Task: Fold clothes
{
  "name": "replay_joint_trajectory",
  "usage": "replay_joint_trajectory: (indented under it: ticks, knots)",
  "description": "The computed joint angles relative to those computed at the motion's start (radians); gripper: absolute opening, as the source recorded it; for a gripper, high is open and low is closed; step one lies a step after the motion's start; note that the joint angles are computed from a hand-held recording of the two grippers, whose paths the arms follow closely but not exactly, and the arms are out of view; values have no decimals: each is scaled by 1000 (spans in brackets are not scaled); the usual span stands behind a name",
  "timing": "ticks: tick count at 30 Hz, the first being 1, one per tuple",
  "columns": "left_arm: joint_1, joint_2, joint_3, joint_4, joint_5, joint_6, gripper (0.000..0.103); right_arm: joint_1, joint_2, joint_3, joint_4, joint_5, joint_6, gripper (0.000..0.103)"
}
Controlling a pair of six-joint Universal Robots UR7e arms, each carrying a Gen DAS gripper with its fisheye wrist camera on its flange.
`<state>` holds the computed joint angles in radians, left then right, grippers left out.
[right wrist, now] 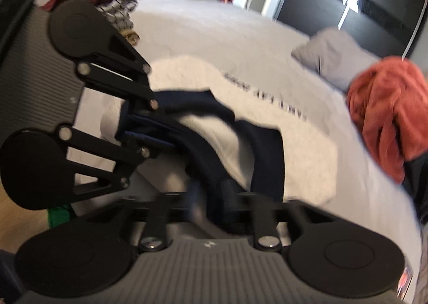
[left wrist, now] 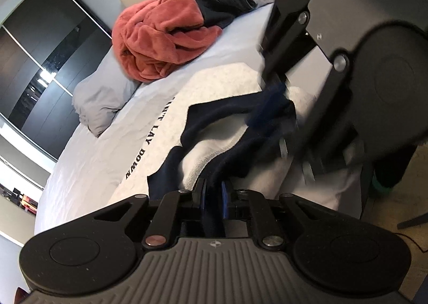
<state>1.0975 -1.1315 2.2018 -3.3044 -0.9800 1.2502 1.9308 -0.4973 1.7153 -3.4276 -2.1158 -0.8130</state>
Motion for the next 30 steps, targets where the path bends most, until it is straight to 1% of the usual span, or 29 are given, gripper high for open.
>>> replay_joint_trajectory:
  ticks: [2, 4, 5, 6, 7, 9, 12, 16, 18, 19, 22, 24, 28, 29, 30]
  knots:
    - [-2, -2, 3, 0, 6, 8, 8, -2, 16, -7, -27, 12, -54, 44]
    - [-1, -7, 5, 8, 5, 2, 8, -3, 30, -20, -38, 11, -92, 38]
    - [-1, -9, 4, 11, 4, -3, 8, -5, 34, -28, -31, 9, -100, 33]
    - [-1, -11, 3, 14, 4, -9, 8, -7, 37, -35, -22, 10, -104, 23]
    - [-2, -13, 2, 20, 7, -15, 8, -8, 38, -39, -16, 9, -108, 18]
    - [-1, -17, -2, 34, 11, -24, 7, -6, 41, -40, -39, 11, -125, 11]
    - [-3, -21, -6, 45, 8, -27, 7, 4, 43, -35, -82, 7, -184, 9]
    - [-1, -29, -14, 105, 22, -49, 6, 12, 73, -42, -86, -48, -339, 9]
    - [-1, -27, -20, 134, 35, -56, 6, 14, 86, -42, -86, -67, -398, 9]
    - [0, -26, -22, 141, 36, -55, 6, 13, 87, -40, -80, -69, -406, 9]
    - [4, -32, -26, 173, 35, -62, 6, 6, 62, -30, -29, -55, -348, 9]
    - [6, -42, -28, 200, 32, -70, 6, 4, 46, -19, -4, -50, -329, 10]
    - [5, -84, -32, 286, 18, -138, 6, 7, 12, 9, 28, -44, -277, 15]
    - [4, -97, -32, 308, 13, -154, 6, 8, -3, 20, 38, -36, -249, 18]
    - [3, -112, -32, 333, 5, -173, 6, 7, -20, 32, 49, -21, -221, 27]
